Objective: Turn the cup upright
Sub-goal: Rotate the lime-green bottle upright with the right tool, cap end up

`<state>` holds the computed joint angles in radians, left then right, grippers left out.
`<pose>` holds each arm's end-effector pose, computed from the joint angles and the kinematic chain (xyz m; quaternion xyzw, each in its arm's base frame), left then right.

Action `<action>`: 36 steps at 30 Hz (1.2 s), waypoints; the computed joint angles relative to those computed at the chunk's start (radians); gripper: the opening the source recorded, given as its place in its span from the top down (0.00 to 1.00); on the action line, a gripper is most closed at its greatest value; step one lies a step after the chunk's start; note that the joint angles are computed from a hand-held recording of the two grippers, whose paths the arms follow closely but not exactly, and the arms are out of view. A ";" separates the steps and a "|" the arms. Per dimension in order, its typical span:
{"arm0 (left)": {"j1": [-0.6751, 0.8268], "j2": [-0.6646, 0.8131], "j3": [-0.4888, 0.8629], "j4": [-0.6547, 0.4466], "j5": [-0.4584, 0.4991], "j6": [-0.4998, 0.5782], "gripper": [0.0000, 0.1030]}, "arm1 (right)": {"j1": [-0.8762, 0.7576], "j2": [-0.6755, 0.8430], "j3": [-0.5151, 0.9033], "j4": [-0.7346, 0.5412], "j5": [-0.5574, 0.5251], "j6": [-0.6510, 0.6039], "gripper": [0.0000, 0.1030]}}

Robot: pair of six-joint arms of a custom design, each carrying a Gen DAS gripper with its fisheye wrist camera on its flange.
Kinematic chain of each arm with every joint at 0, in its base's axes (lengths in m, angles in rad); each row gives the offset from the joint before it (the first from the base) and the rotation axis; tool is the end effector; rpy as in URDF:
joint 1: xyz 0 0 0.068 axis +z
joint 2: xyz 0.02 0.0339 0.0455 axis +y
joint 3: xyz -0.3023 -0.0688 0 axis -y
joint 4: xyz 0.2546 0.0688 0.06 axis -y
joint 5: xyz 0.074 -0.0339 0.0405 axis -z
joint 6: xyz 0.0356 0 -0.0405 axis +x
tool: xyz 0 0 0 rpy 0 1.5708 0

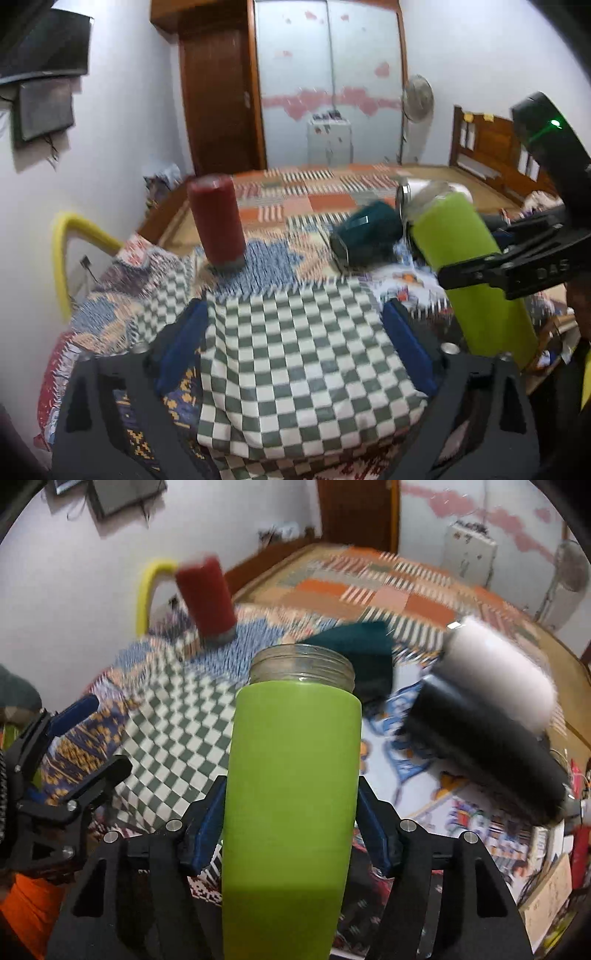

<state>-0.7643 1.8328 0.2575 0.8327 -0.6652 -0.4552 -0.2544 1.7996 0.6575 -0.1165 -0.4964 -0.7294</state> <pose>0.1829 -0.1449 0.0816 0.0034 0.8752 0.0272 0.4829 0.2765 -0.0544 0.1011 -0.2624 0.9217 0.1427 0.2474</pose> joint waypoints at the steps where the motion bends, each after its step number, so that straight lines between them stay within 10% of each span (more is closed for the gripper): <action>1: -0.017 -0.017 0.006 -0.010 -0.023 -0.011 0.02 | -0.019 -0.022 -0.005 -0.006 -0.016 -0.003 0.40; 36: -0.022 0.030 0.008 0.066 -0.032 -0.021 0.00 | 0.025 -0.152 -0.149 0.210 -0.079 0.006 0.41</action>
